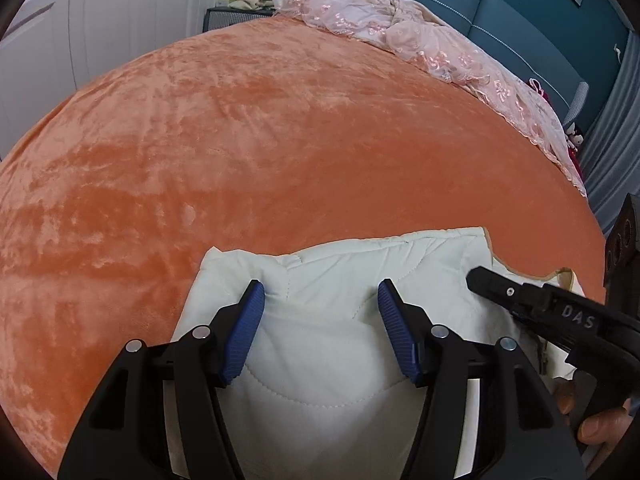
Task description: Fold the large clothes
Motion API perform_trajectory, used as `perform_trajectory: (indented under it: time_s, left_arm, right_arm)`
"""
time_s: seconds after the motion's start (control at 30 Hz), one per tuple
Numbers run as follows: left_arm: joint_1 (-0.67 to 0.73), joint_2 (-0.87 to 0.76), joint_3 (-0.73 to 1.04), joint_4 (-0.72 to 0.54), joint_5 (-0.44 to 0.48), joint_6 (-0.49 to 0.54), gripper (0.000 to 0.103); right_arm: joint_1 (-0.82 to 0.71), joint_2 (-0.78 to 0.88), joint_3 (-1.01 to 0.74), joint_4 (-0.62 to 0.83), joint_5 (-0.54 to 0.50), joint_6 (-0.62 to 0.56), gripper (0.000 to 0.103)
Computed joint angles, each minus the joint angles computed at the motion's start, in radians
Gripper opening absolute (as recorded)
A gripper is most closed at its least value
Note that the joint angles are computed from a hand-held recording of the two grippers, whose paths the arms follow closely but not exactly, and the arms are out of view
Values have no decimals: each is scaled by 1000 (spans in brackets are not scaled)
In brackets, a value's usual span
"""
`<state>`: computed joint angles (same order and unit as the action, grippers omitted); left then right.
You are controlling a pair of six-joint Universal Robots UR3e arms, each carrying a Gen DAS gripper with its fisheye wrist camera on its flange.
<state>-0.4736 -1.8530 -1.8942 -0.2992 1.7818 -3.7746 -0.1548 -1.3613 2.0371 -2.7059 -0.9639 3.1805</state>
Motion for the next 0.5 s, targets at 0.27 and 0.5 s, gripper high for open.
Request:
perform_trajectory:
  time_s: [0.27,0.5]
  left_arm:
    - [-78,-72,27,47,144,-1,57]
    - [-120,-129,100,-26,234,-4,58]
  right_arm:
    - [9,5,157,-301,-66,67,2]
    - [47,19,123,-280,-148,82,3]
